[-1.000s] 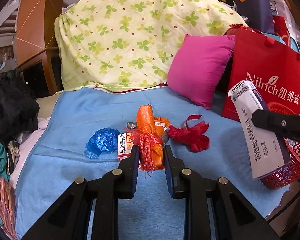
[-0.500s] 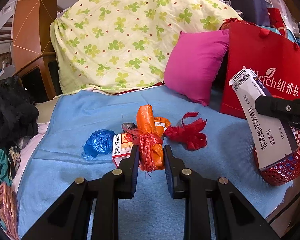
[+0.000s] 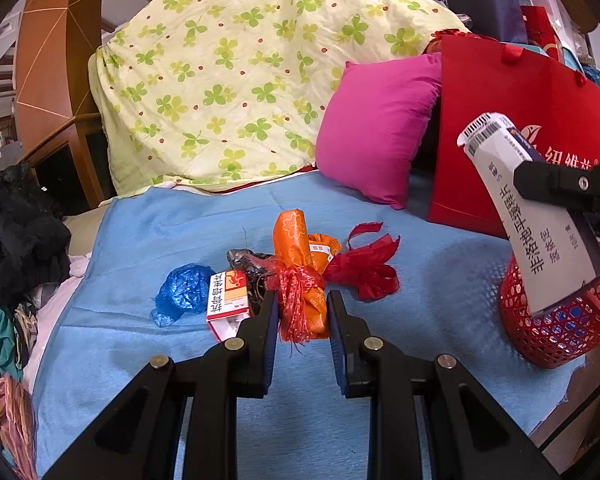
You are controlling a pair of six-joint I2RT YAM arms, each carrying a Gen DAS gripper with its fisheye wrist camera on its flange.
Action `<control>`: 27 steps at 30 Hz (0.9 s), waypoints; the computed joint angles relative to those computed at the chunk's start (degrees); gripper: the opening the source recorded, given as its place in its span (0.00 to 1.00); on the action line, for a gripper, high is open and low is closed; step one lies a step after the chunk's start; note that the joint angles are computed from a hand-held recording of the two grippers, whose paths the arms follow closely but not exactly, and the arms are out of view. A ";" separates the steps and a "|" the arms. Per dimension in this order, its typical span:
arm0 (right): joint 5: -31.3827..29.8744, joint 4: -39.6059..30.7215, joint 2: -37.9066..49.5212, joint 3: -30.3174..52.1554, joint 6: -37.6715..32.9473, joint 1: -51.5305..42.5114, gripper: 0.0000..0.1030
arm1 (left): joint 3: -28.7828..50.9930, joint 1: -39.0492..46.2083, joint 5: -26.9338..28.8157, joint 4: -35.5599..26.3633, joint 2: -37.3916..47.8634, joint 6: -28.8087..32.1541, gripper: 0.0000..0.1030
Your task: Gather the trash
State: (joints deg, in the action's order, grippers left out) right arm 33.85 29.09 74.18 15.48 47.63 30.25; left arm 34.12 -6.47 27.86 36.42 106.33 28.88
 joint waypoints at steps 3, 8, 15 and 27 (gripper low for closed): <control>0.50 -0.03 -1.54 -0.94 0.02 0.12 0.30 | -0.13 -0.35 0.00 0.01 0.02 0.31 0.25; 0.75 0.32 -3.48 -2.19 -0.46 -0.16 0.30 | -0.89 -1.19 -0.55 0.88 -0.08 0.33 0.25; 1.10 0.54 -6.54 -4.32 -0.57 -0.42 0.30 | -2.58 -2.17 -1.28 1.54 -1.30 0.41 0.25; 2.43 -2.00 -16.76 -8.82 -0.76 -1.19 0.30 | -8.82 -4.86 -2.99 3.39 -7.50 -0.95 0.25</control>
